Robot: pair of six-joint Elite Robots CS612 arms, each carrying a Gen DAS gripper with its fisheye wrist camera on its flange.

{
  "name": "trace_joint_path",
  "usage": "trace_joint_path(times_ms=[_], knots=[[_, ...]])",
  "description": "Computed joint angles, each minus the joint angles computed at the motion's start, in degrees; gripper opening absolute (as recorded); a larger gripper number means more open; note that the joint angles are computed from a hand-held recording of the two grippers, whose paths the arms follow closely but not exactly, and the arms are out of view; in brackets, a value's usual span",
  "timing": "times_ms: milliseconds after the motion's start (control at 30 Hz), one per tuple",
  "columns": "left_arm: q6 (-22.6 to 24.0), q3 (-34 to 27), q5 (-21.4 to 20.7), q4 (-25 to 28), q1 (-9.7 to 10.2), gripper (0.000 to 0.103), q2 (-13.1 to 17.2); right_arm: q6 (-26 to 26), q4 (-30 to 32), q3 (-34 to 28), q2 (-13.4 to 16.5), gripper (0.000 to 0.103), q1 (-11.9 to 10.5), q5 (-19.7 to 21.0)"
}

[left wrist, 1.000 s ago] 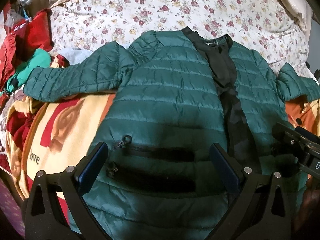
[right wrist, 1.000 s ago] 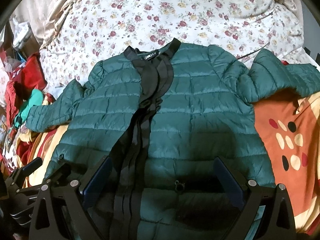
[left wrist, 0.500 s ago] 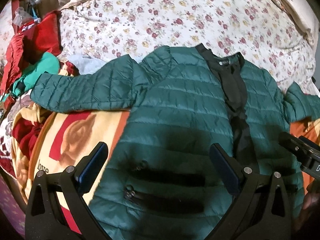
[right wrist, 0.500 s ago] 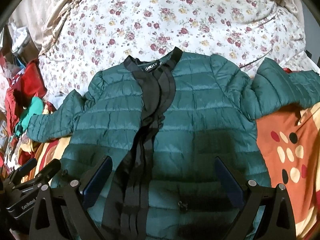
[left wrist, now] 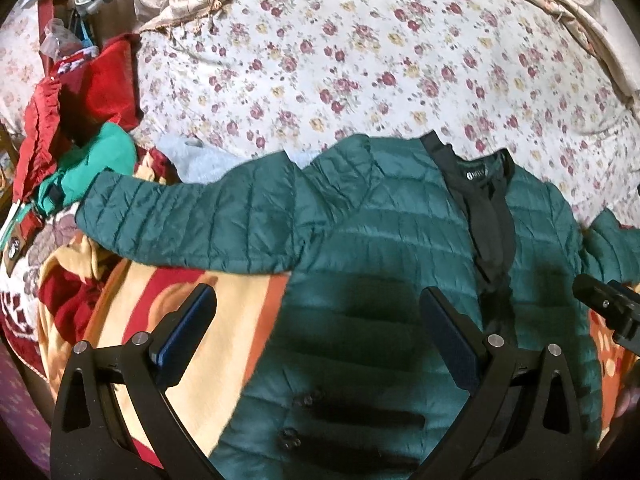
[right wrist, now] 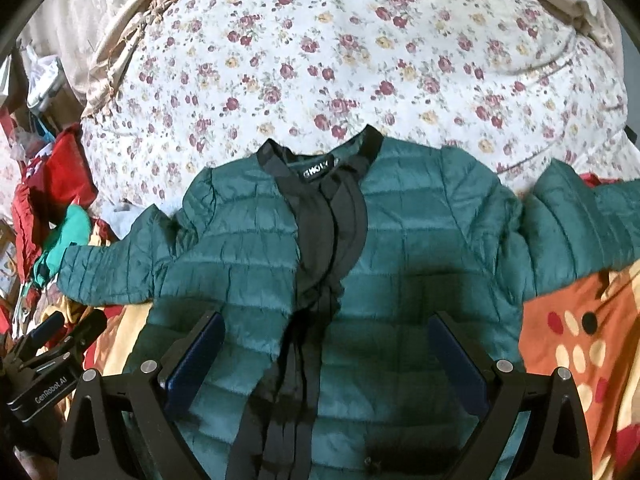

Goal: Fold large clothes
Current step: 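Move the left tool over the sleeve nearest it toward the cuff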

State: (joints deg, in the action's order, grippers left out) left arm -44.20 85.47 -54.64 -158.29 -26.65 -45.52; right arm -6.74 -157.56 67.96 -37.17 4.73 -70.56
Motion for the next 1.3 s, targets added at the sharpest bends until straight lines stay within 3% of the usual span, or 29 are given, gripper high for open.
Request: trace_joint_path(times_ms=[300,800,1300], knots=[[1.3,-2.3,1.9,0.0,0.76,0.102,0.6,1.2,-0.3,-4.8,2.2,0.1,0.3,-1.5],[1.1,-5.6,1.5,2.1,2.07,0.102,2.8,3.7,2.8,-9.0,5.5,0.1,0.4,-1.5],[-0.9,-6.1,2.4,5.2,3.37,0.102,3.8,1.3,6.0,-11.8,8.2,0.1,1.9,-2.3]])
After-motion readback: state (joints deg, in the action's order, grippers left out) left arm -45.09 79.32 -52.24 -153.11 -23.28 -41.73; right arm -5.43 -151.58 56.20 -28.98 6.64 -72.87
